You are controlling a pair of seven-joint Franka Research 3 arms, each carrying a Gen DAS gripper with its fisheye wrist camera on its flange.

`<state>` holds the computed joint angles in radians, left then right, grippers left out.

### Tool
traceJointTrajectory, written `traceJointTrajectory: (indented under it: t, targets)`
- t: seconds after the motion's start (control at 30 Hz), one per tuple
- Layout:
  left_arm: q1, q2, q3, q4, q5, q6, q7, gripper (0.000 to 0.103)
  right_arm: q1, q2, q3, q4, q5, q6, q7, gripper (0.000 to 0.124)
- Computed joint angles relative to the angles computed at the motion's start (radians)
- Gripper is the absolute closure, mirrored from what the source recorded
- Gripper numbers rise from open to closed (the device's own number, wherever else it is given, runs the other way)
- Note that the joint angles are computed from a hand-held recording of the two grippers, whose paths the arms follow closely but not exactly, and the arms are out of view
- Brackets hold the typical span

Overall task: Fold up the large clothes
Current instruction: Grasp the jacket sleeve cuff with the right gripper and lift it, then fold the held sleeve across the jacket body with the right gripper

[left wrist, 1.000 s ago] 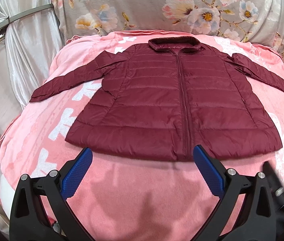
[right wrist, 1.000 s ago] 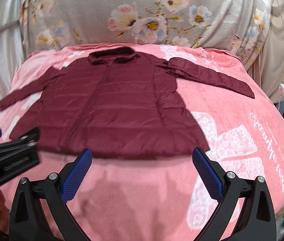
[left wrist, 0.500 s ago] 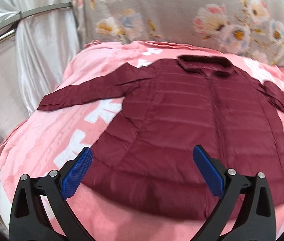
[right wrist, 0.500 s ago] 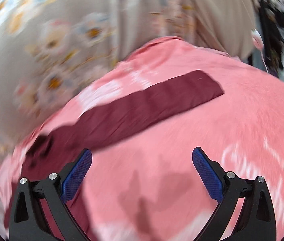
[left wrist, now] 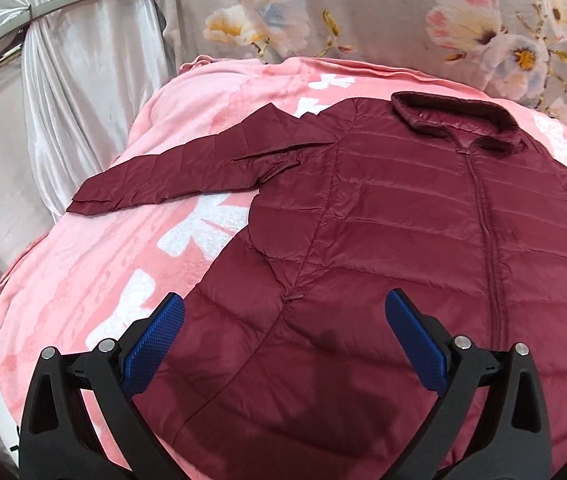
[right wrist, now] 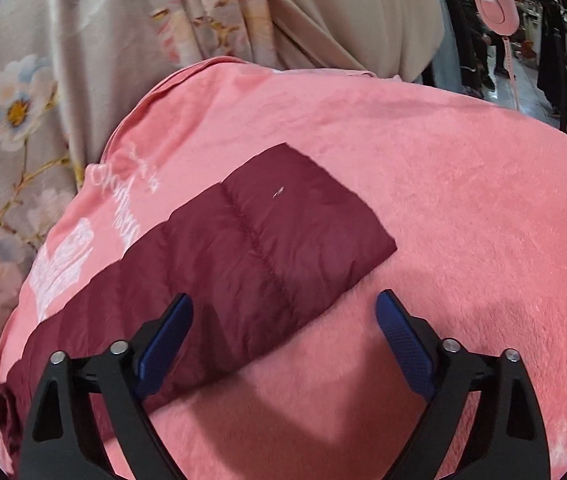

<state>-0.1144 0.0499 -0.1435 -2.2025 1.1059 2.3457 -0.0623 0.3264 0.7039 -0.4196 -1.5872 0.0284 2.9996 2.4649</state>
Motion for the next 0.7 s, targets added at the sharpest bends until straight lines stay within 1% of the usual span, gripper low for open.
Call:
traceJointTrajectory:
  t: [0.03, 0.1, 0.13, 0.17, 0.2, 0.23, 0.27, 0.33, 0.37, 0.47, 0.57, 0.67, 0.7]
  targets:
    - [0.002, 0.01, 0.002, 0.007, -0.003, -0.002, 0.007, 0.005, -0.007, 0.009, 0.003, 0.012, 0.005, 0.009, 0.003, 0.052]
    - [-0.001, 0.029, 0.004, 0.023, -0.011, -0.026, 0.015, 0.005, -0.032, 0.02, 0.03, 0.035, 0.022, 0.004, -0.009, 0.081]
    - [-0.001, 0.035, 0.006, 0.027, -0.012, -0.029, 0.016, 0.005, -0.053, 0.026, 0.051, 0.056, 0.034, -0.007, -0.019, 0.09]
    - [-0.001, 0.039, 0.008, 0.03, -0.015, -0.034, 0.019, 0.005, -0.077, 0.029, 0.08, 0.067, 0.045, -0.005, -0.037, 0.106]
    - [-0.002, 0.041, 0.011, 0.031, -0.016, -0.037, 0.021, 0.005, -0.106, 0.029, 0.118, 0.08, 0.059, 0.001, -0.062, 0.115]
    - [-0.002, 0.041, 0.012, 0.031, -0.014, -0.041, 0.021, 0.005, -0.11, 0.029, 0.129, 0.092, 0.065, 0.004, -0.075, 0.116]
    - [-0.002, 0.04, 0.014, 0.03, -0.012, -0.046, 0.022, 0.005, -0.101, 0.027, 0.124, 0.095, 0.066, 0.014, -0.08, 0.117]
    - [-0.001, 0.035, 0.016, 0.026, -0.009, -0.047, 0.018, 0.005, -0.098, 0.006, 0.152, 0.094, 0.068, 0.08, -0.13, 0.118]
    - [0.001, 0.031, 0.017, 0.022, -0.007, -0.046, 0.014, 0.005, -0.089, -0.003, 0.158, 0.095, 0.071, 0.099, -0.153, 0.118]
    - [0.01, 0.012, 0.021, 0.008, 0.0, -0.038, -0.004, 0.005, -0.093, -0.042, 0.247, 0.116, 0.063, 0.158, -0.28, 0.118]
    - [0.021, -0.01, 0.021, -0.008, 0.01, -0.027, -0.022, 0.005, -0.109, -0.081, 0.382, 0.14, 0.034, 0.185, -0.432, 0.118]
    - [0.034, -0.041, 0.02, -0.033, 0.022, -0.008, -0.04, 0.005, -0.139, -0.082, 0.543, 0.189, 0.01, 0.164, -0.585, 0.118]
    - [0.039, -0.047, 0.018, -0.039, 0.026, -0.004, -0.046, 0.005, -0.16, -0.07, 0.621, 0.216, 0.005, 0.146, -0.648, 0.118]
